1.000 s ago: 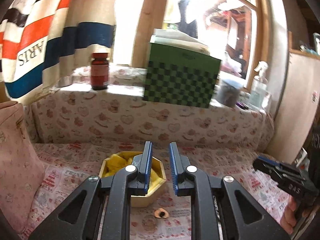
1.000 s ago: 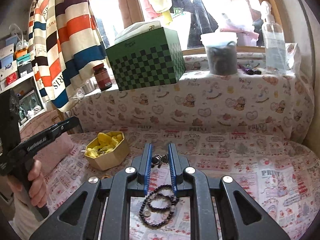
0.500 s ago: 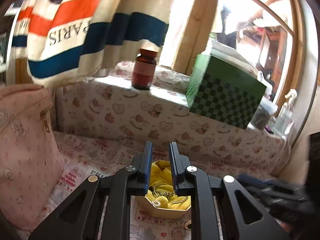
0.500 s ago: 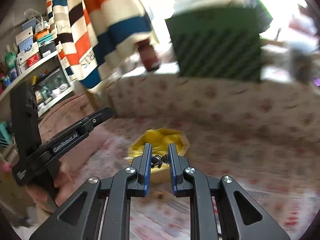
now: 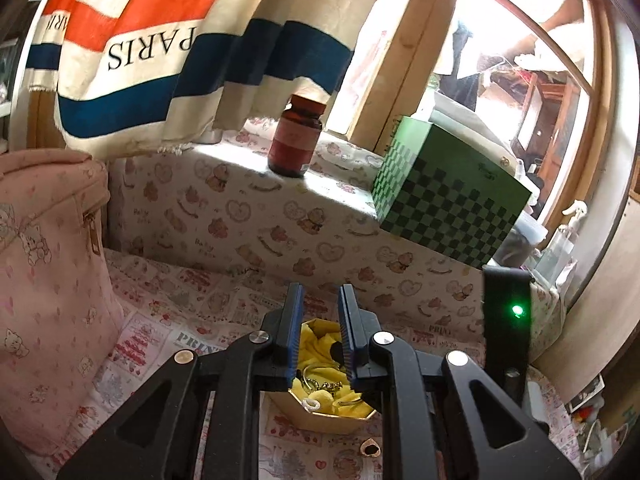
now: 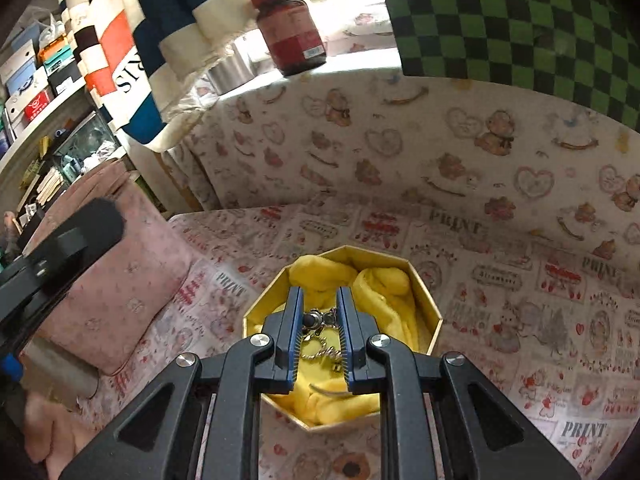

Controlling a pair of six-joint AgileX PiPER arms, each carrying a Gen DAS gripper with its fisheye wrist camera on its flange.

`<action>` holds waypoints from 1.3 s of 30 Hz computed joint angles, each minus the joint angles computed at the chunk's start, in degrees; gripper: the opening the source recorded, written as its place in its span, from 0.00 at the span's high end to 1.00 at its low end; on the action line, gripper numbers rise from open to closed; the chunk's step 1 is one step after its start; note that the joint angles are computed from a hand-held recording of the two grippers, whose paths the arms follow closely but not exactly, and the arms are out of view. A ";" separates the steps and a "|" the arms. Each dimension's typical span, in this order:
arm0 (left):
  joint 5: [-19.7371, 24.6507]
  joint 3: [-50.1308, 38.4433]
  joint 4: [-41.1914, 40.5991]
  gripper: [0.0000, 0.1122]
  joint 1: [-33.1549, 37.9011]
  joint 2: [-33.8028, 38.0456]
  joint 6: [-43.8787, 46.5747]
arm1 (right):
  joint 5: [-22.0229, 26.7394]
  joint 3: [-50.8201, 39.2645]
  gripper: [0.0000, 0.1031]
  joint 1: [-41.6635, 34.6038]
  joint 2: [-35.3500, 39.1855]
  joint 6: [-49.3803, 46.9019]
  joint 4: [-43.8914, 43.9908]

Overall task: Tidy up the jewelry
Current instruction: 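Carry both items over the gold box and open both tools to drop them, then grasp another small silver ring beside the bracelets with the right tool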

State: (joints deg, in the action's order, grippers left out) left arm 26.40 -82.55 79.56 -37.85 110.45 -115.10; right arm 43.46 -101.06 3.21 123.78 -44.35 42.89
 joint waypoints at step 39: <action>11.89 -13.73 -8.14 0.13 -8.82 9.77 21.17 | -11.01 35.10 0.00 -24.68 -21.61 -45.37 27.82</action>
State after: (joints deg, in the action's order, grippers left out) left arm 38.29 -96.28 71.41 -46.67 120.22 -93.93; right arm 32.44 -65.96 -21.47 102.17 -89.73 70.70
